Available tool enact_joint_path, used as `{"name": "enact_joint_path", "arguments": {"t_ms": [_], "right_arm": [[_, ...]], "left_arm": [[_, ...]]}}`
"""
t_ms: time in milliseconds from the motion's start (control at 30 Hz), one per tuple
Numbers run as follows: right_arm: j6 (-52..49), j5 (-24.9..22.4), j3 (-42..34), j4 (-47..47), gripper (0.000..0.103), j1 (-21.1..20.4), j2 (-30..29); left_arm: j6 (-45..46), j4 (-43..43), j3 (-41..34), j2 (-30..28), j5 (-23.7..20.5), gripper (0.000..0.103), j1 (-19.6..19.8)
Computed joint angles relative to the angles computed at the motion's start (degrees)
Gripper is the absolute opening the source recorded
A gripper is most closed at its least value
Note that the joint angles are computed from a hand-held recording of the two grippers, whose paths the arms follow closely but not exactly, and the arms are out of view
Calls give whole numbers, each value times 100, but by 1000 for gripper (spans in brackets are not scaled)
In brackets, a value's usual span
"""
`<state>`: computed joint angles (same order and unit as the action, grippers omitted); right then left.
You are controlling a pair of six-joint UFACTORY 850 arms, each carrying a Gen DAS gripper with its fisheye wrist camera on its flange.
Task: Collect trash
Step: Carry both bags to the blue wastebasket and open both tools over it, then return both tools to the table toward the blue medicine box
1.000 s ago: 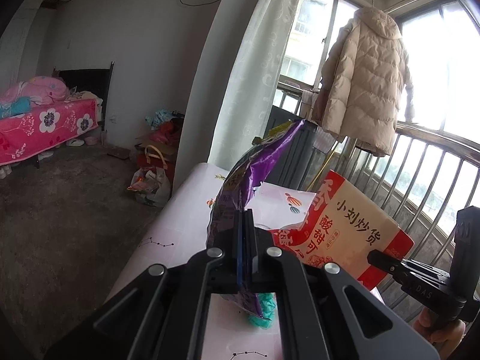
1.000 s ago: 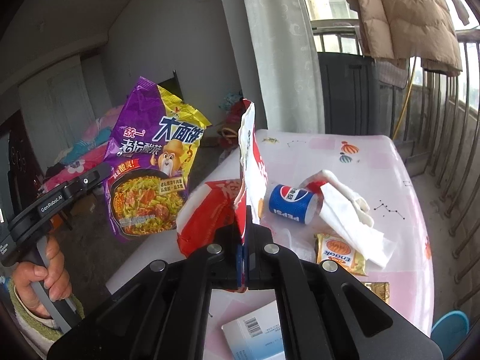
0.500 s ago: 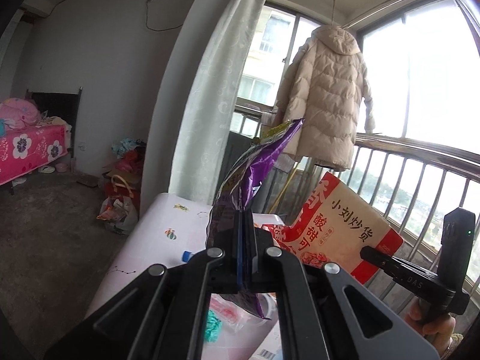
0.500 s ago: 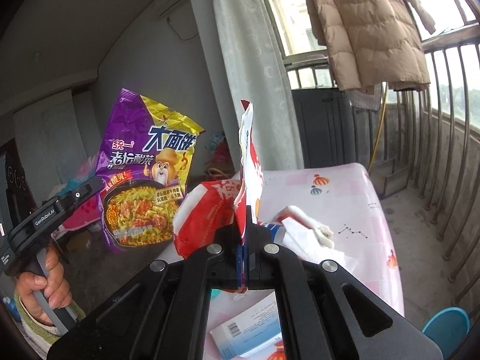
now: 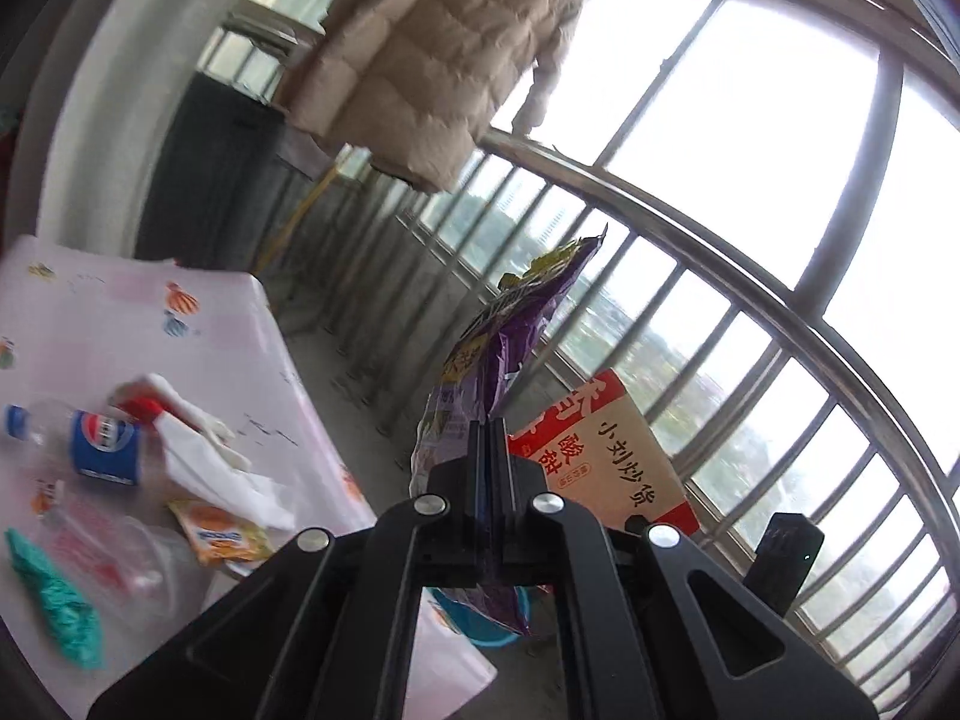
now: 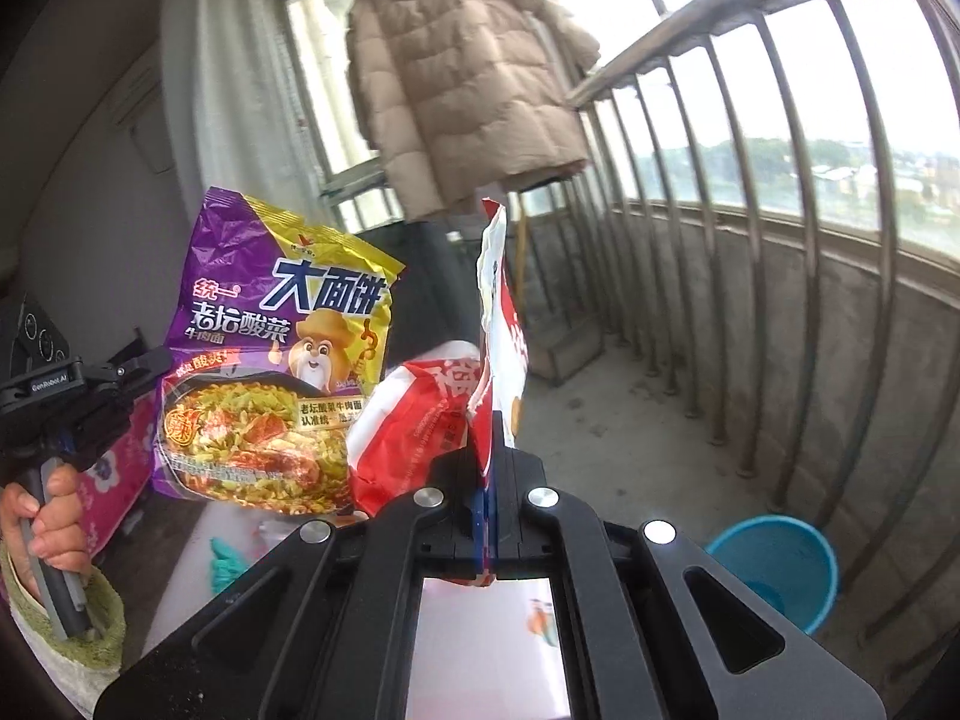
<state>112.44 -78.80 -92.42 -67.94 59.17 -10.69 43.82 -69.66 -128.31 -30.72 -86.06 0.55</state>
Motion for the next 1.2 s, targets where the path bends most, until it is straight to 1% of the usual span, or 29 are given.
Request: {"name": "enact_joint_path", "arguments": {"t_ms": [33,100,133,167,300,400,500,533,633,667,700,733,767,800,833,867,900,933,1033,1167,1200], "right_arm": [[223,-211,199,167,0,14,140],[672,-498,619,562,0,-33,425],[938,-593,852,797,0,-89,581],[1230,-575,1109,1013,0,-174,757],[2323,-249,2129,1812,0,-587,1394],[2771,110,2743,2166,0,-899,1717],[2945,409,3191,2327,0,-1250,1939],[3033,467,3357,2342,0,-1293,2004],[3052,803,3742,2432,1,-1745,2126],[3074,958,3916,2420,6,-1903,2165],[3049,1062,4037,2477,9,-2046,2159],[2982,1216,4197,2590,32,-2206,2180],[2932,1487,4400,2702,58,-2372,2208],[2961,1710,4577,2888,60,-2424,2246],[3055,1885,4752,3116,60,-2432,2308],[3232,2014,4883,3177,60,-2431,2363],[3476,2040,4987,3149,60,-2347,2414],[3606,2019,5042,3134,60,-2291,2447],[3732,1932,5046,3127,60,-2173,2472],[3966,1784,5026,3067,60,-1964,2531],[4019,1680,4876,3045,60,-1861,2418]], "left_arm": [[-199,109,-180,-141,-143,1,-215],[-401,365,-317,-296,-291,1,-651],[-479,553,-300,-324,-255,1,-888],[-533,743,-263,-345,-205,1,-1131],[-724,1671,-154,-533,35,1,-2074],[-871,2218,-32,-687,235,1,-2690],[-1085,2596,-50,-899,350,1,-3169],[-1121,2713,-35,-951,422,1,-3316],[-1220,2989,-76,-1179,706,3,-3713],[-1289,3087,-225,-1339,696,7,-3812],[-1424,3256,-359,-1506,659,23,-3940],[-1571,3420,-650,-1776,568,36,-3990],[-1723,3618,-702,-1872,570,52,-4071],[-1752,3719,-580,-1840,666,52,-4055],[-1786,3758,-523,-1840,710,52,-4033],[-1788,3720,-498,-1843,663,52,-3997],[-1725,3637,-444,-1822,584,52,-3940],[-1640,3568,-373,-1782,575,52,-3894],[-1396,3557,-52,-1545,800,53,-3828],[-1412,3589,13,-1369,917,53,-3756],[-1369,3563,60,-1298,941,53,-3724]]}}
